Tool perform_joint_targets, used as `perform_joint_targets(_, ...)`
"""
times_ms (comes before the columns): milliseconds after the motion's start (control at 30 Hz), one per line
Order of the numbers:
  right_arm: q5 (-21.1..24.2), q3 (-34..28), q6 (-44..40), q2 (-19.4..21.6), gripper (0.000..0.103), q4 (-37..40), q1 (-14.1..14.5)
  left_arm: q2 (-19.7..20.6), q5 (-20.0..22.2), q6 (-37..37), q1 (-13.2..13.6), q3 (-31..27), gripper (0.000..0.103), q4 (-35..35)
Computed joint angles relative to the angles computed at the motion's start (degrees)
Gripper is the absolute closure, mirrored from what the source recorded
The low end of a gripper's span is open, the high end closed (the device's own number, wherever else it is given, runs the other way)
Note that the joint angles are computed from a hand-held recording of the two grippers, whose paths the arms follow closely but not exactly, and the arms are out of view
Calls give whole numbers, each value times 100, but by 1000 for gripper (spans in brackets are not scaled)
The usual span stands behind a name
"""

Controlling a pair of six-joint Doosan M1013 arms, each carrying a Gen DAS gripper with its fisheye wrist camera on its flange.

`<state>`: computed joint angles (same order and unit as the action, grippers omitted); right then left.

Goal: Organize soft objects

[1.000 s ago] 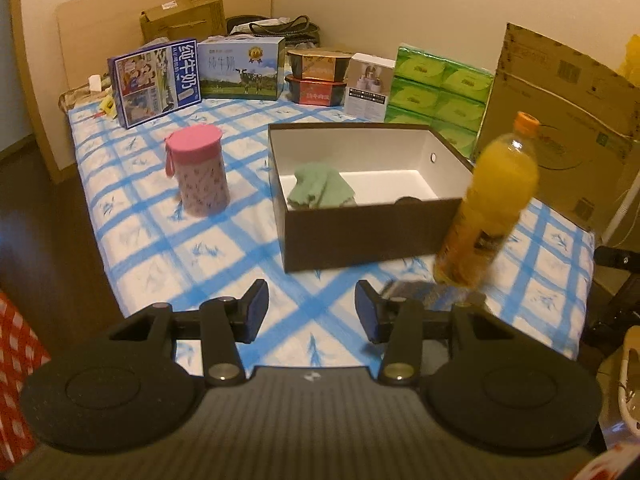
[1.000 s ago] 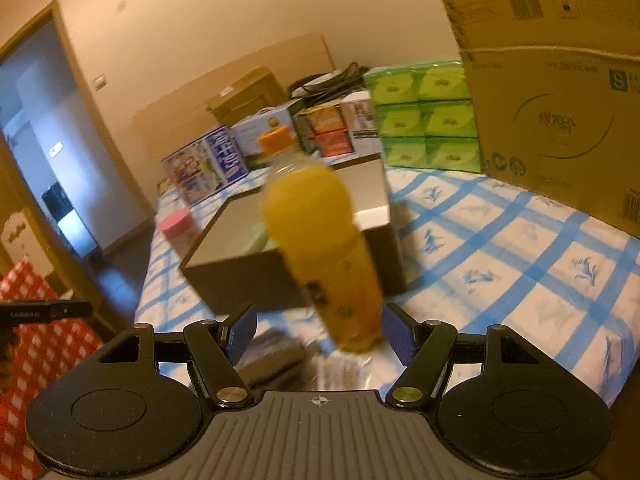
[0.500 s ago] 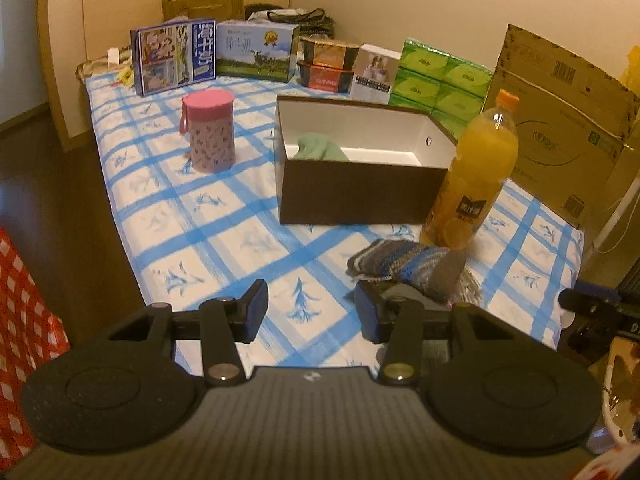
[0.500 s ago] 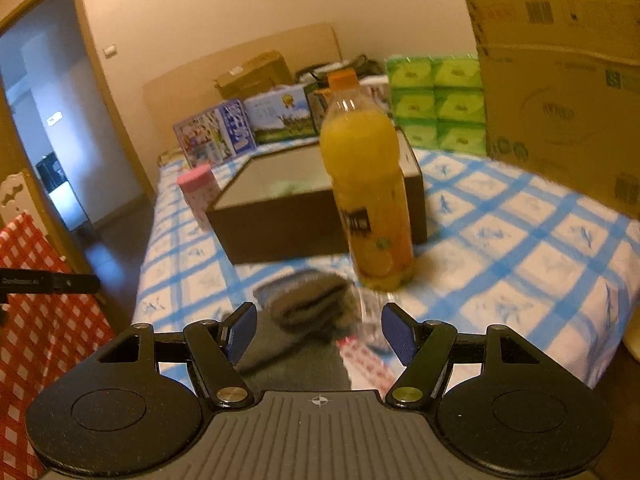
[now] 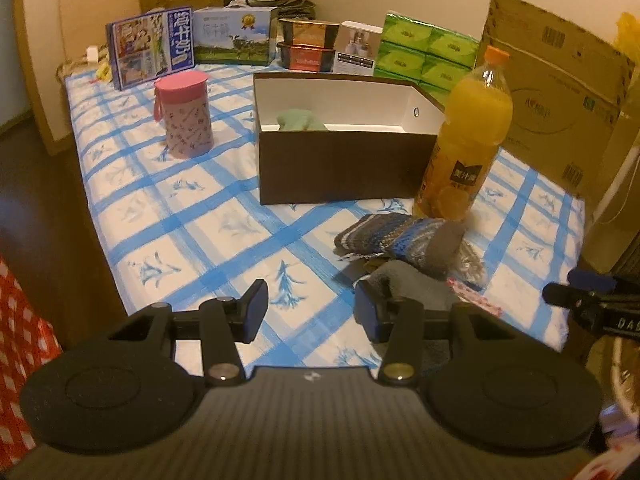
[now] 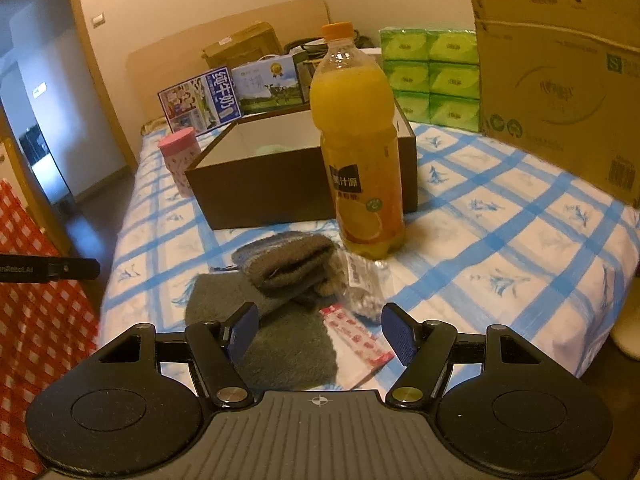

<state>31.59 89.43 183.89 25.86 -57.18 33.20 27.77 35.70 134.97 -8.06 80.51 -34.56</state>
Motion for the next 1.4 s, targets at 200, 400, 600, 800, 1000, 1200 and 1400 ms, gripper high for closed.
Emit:
perform_joint_targets(200, -22, -286, -624, 236, 34, 145, -87, 298, -71, 321, -91, -211, 61, 96)
perform_joint_targets(400, -70, -687, -1431, 559, 34, 186, -152, 686, 94, 675, -161, -554, 62, 248)
perform_joint_targets(600, -108, -1095, -2227, 877, 34, 383, -223, 998, 252, 1360, -255, -839, 63, 314)
perform_joint_targets(800, -69, -1425, -3011, 1150, 34, 664, -277, 1211, 402, 2289, -313, -1035, 65, -58)
perform_joint_targets(1000, -93, -1595, -3499, 1301, 34, 853, -305, 1407, 641, 2967, -336, -1227, 74, -355)
perform_joint_targets(1200, 127, -1865, -4550, 1505, 34, 1382, -303, 1542, 899, 3146, -317, -1383, 92, -473)
perform_joint_targets(1400, 288, -1987, -4811, 1615, 67, 1736, -341, 1560, 969, 3157, -315, -1361, 99, -541)
